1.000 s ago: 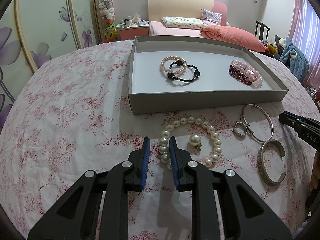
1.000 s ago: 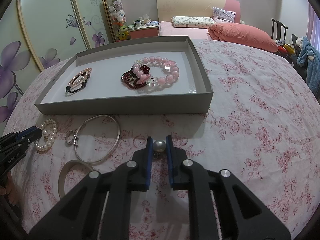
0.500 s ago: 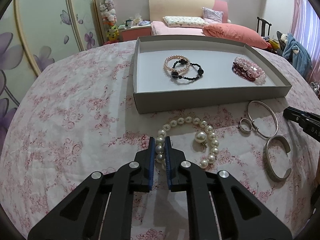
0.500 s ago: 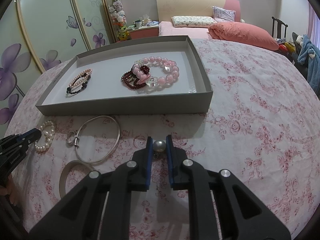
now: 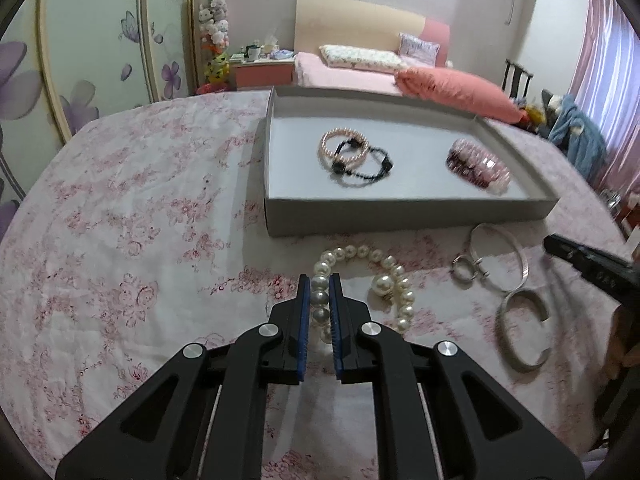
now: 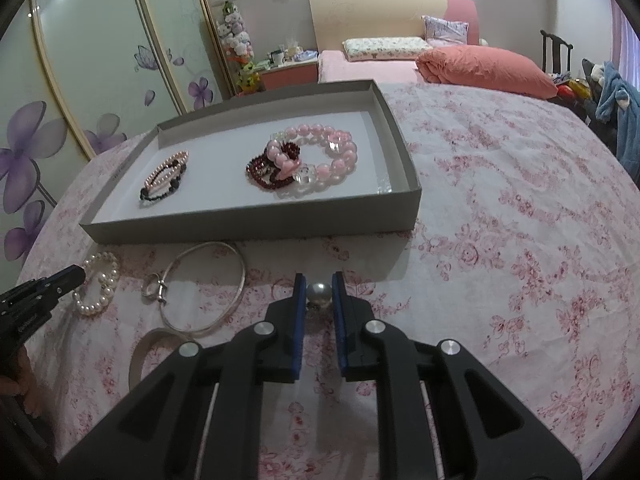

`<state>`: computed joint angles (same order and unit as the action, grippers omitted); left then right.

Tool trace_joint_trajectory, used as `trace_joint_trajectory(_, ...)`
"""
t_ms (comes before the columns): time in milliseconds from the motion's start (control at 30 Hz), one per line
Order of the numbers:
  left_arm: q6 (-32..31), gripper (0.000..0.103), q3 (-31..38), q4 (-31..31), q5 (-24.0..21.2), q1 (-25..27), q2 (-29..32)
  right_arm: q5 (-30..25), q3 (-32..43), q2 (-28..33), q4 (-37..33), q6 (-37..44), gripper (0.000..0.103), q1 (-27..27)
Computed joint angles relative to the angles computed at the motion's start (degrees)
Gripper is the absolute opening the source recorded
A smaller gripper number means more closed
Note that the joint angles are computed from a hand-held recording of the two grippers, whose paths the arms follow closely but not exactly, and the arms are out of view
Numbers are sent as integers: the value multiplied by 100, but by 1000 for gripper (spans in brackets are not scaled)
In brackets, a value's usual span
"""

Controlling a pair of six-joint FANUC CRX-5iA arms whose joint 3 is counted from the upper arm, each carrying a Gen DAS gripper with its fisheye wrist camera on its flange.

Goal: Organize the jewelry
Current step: 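Lift the pearl and pearl bracelet and carry both over the grey tray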

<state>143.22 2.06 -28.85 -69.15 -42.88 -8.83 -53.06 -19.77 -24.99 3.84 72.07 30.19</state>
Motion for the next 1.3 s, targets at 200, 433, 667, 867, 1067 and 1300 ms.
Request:
trace_joint_trajectory(200,149,10,-126,10,359,-27,-196,111,-61,-169,84,-62,14,89)
trace_joint_trajectory(433,227,10,-125,5,765,-106,-245,193,-125,-345,178,-130,14,251)
trace_joint_trajectory(667,469,10,-72,-110,1117,-197,-254,358,-249,-569,381,-337,14,457)
trace_joint_trajectory(867,663,10,-48,-238,1379,-294,-295,620,-476,-838,831,-704,14,737)
trace_joint_trajectory(1067,903,10,29,-466,1441,-446,-338,909,-815,-1132,1604,-1305,14,1143)
trace_joint_trajectory(1300,1576,10,343,-1468,768,-1057,-316,1200,-1213,-1518,2617,-2073,14,1579)
